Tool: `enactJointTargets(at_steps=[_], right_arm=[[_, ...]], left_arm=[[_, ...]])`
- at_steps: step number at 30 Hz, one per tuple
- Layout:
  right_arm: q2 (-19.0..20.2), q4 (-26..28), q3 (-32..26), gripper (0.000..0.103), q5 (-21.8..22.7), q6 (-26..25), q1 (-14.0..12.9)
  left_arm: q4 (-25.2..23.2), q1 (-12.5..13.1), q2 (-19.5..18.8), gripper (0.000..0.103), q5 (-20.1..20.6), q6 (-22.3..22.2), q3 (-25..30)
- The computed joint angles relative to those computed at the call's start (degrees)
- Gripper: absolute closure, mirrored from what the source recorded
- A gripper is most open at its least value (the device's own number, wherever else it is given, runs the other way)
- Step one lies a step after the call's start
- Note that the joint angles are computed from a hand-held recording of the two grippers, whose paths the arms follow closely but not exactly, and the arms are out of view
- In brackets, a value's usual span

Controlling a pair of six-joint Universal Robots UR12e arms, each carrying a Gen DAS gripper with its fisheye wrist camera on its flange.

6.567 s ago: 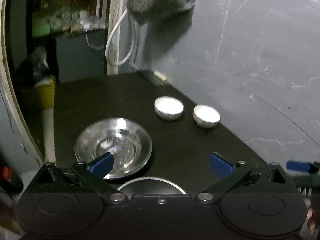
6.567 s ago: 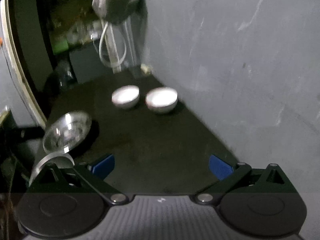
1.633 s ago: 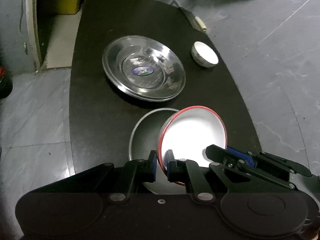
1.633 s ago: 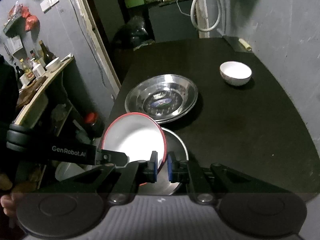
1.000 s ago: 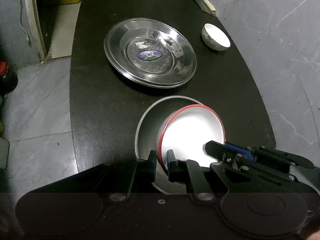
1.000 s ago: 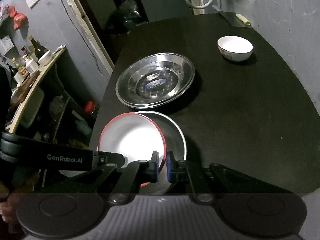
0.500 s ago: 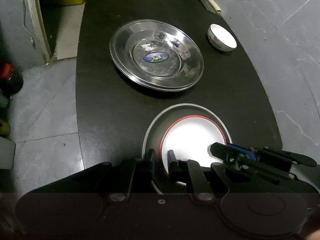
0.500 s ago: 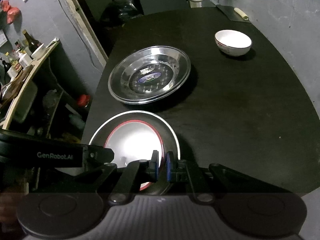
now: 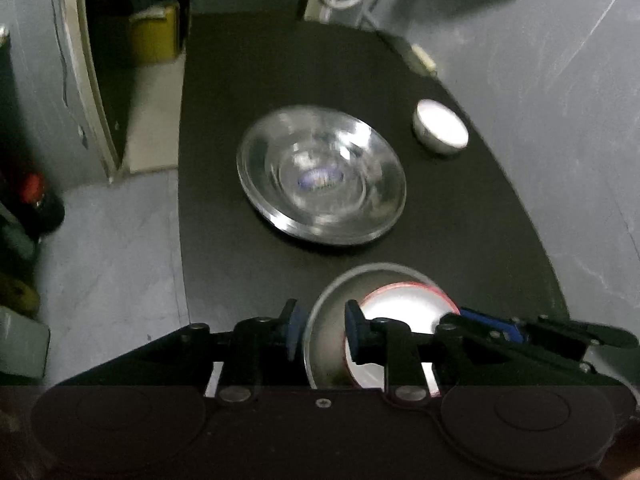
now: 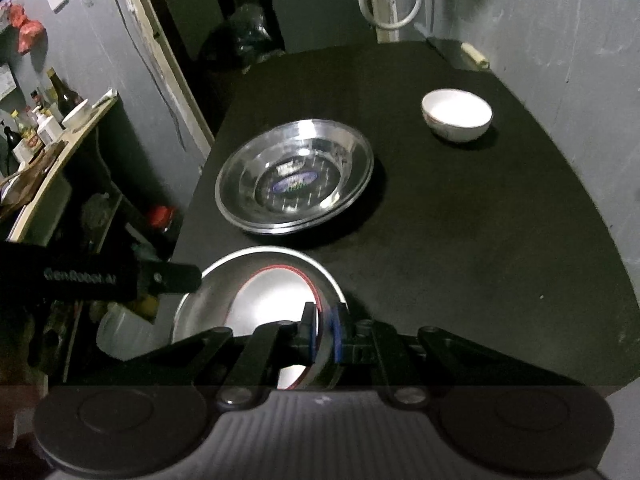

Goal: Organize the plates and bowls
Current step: 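Lower the white bowl into the steel bowl and open both tools, then move both tools to the remaining white red-rimmed bowl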

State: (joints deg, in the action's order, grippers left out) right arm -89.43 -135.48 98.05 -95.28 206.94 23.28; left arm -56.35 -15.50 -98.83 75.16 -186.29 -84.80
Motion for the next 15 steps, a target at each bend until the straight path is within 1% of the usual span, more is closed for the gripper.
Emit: enactJointTargets(at_steps=[3,5,11,13,15], right_arm=[[-0.35,-2.27,0.62,0.091,-0.79,0.16,-0.02],[-0.33,-2.27,0.58,0.091,-0.59,0.13,-0.18],[0.06,-0.56,0.18,0.092,1.42,0.23,-0.78],[0.20,-0.04,0.03,0.091,2.31,-0.05,-0.91],[0.24,-0.36,0.07,0.090,1.96,-0.14,-0.80]], left_arm=[[3.13,0.21,0.38,0.070,-0.17,-0.68,-0.63],[4.15,0.07,0.40,0.066,0.37,-0.69,-0.64],[4.26,-0.03,0.15,0.063,1.14,-1.09,-0.39],[4.23,0.01,0.11,0.059,1.27,-1.29,-0.39],[4.68,0.05,0.23,0.054,1.36,-1.40,-0.65]])
